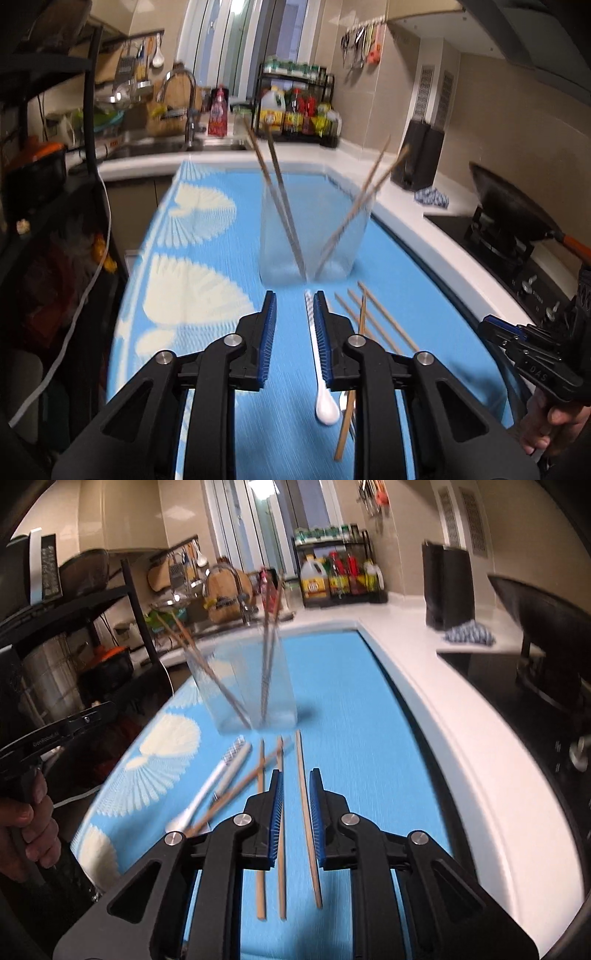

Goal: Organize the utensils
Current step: 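Move the left tool to the white spoon while the right tool grasps a chopstick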

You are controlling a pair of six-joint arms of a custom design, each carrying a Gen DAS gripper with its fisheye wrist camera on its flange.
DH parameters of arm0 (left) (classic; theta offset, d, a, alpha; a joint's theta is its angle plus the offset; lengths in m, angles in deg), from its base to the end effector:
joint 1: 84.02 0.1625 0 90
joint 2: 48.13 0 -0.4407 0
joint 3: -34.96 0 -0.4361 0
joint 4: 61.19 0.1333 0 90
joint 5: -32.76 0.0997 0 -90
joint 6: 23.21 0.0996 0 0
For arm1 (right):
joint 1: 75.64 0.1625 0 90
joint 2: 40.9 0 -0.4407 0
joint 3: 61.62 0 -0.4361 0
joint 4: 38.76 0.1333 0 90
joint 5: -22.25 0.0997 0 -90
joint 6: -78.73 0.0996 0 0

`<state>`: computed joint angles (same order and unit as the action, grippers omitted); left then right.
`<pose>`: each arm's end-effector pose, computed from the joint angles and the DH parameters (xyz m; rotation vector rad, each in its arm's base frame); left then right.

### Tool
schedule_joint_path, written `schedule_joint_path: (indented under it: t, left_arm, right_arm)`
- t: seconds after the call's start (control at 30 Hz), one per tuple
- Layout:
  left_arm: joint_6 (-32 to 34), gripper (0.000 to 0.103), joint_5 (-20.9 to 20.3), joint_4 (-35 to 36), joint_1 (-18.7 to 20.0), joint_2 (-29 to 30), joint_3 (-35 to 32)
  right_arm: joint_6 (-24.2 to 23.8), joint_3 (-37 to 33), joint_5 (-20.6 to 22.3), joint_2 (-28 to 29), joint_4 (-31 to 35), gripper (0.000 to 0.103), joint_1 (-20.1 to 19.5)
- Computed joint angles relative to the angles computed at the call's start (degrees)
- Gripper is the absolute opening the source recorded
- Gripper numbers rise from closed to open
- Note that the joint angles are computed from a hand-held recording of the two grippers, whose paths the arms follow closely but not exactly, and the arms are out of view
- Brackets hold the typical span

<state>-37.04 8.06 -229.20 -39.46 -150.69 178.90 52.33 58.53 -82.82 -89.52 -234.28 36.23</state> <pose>-0.0825 -0.3954 0.3305 0.1439 2.1488 -1.2736 0.3105 -0.4852 0.0555 1.0208 -2.5496 0.8237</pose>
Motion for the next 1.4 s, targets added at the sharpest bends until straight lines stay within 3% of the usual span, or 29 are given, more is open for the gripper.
schedule_joint_path:
  t: [0.1, 0.27, 0.57, 0.7, 0.93, 1.07, 1.2, 1.4]
  left_arm:
    - [-4.3, 0.017, -2.8, 3.4, 2.1, 0.4, 1.1]
    - [-5.5, 0.017, -9.1, 1.4, 5.1, 2.1, 2.2]
    - [-9.1, 0.018, -13.9, -1.8, 8.7, 5.8, 2.7]
    - [-11.1, 0.019, -11.3, 3.2, 8.1, 7.4, 1.9]
    - [-11.6, 0.02, -9.2, 3.4, 6.6, 8.6, 2.6]
    - [-12.1, 0.019, -4.3, 5.2, 4.6, 10.6, 3.1]
    - [-12.6, 0.016, -2.2, 4.0, 3.9, 11.2, 3.8]
    - [-18.6, 0.011, 4.9, 8.5, 2.3, 8.5, 5.7]
  right_arm:
    - [-0.8, 1.4, -1.1, 1.1, -1.2, 0.017, -1.3]
    - [-1.6, 2.1, -1.5, 2.6, -0.9, 0.018, -2.7]
    - [-2.3, 2.3, -2.5, 3.8, -1.2, 0.018, -3.2]
    - [-2.7, 2.4, -2.7, 4.1, -1.9, 0.017, -3.1]
    - [-3.1, 2.6, -3.0, 4.4, -3.3, 0.016, -3.0]
    - [-2.9, 2.8, -3.0, 4.4, -3.7, 0.014, -3.1]
    - [-2.5, 3.0, -3.2, 4.4, -4.1, 0.007, -3.2]
    - [-1.8, 3.7, -3.3, 4.2, -5.1, 0.005, -3.2]
